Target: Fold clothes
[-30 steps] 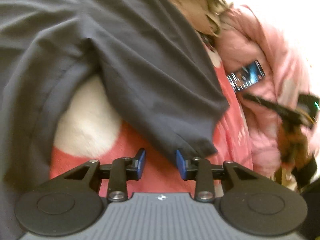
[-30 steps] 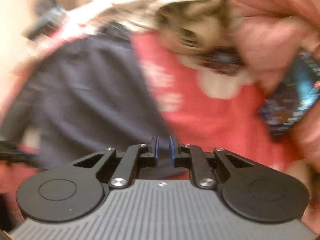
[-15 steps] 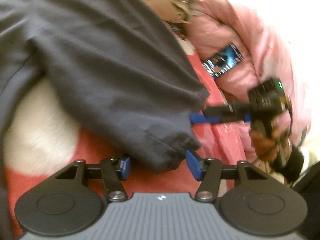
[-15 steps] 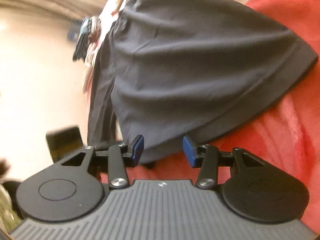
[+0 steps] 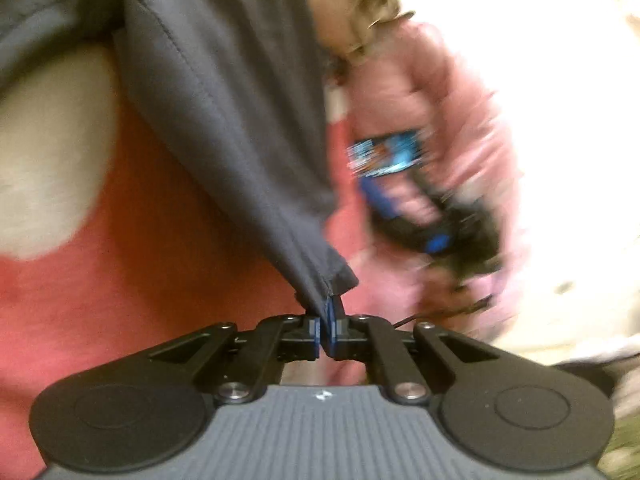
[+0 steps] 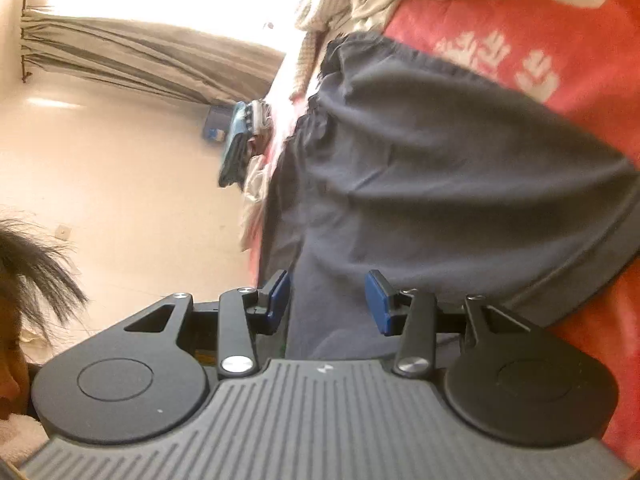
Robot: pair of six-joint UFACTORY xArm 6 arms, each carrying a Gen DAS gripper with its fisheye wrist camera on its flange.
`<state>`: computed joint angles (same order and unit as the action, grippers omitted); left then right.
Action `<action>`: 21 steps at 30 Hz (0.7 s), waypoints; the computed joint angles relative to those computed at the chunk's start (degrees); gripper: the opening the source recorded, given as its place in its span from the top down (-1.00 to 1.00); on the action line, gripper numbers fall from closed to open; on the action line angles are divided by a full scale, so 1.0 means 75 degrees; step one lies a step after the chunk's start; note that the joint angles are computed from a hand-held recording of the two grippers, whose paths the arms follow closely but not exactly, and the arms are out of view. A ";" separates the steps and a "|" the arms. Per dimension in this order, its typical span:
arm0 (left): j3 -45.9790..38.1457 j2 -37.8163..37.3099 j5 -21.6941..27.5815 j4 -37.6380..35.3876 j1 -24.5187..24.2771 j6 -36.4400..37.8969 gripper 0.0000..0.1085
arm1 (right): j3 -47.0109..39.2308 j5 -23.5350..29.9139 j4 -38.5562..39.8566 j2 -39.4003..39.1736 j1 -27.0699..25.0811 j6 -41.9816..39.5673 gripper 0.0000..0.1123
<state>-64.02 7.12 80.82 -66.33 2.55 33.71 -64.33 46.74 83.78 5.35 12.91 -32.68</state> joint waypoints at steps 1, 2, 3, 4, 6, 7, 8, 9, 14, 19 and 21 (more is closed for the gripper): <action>-0.0010 0.0007 -0.0066 0.0318 -0.0030 -0.0135 0.95 | 0.0032 -0.0141 -0.0243 -0.0043 -0.0014 0.0125 0.25; -0.0001 0.0016 -0.0113 0.0572 -0.0044 -0.0277 0.95 | 0.0087 -0.0326 -0.0577 -0.0100 -0.0025 0.0293 0.25; 0.0019 -0.0004 -0.0174 0.0758 -0.0053 -0.0341 0.95 | 0.0140 -0.0534 -0.0943 -0.0156 -0.0028 0.0477 0.25; 0.0048 -0.0045 -0.0247 0.0899 -0.0057 -0.0352 0.95 | 0.0178 -0.0909 -0.1463 -0.0213 0.0023 0.0721 0.25; 0.0131 -0.0158 -0.0280 0.0891 -0.0013 -0.0275 0.95 | 0.0282 -0.1618 -0.2628 -0.0310 0.0106 0.1325 0.25; 0.0143 -0.0191 -0.0257 0.0812 0.0009 -0.0213 0.94 | 0.0347 -0.1944 -0.3289 -0.0353 0.0133 0.1698 0.24; 0.0150 -0.0230 -0.0246 0.0716 -0.0001 -0.0146 0.94 | 0.0419 -0.2217 -0.3908 -0.0383 0.0140 0.2056 0.23; 0.0154 -0.0268 -0.0221 0.0623 -0.0020 -0.0074 0.94 | 0.0450 -0.2274 -0.4207 -0.0359 0.0100 0.2266 0.22; 0.0206 -0.0229 -0.0151 0.0465 -0.0057 -0.0065 0.94 | 0.0602 -0.2513 -0.5530 -0.0215 -0.0116 0.3190 0.12; 0.0347 -0.0290 0.0004 0.0434 0.0110 -0.0306 0.95 | 0.0339 -0.1939 -0.4773 0.0064 -0.0271 0.3210 0.55; 0.0407 -0.0366 0.0285 0.0193 0.0299 -0.0372 0.95 | 0.0124 -0.1526 -0.4339 0.0078 -0.0357 0.3076 0.96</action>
<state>-60.97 4.37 82.96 -64.89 4.79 30.92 -63.40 35.30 51.24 5.93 10.23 -9.61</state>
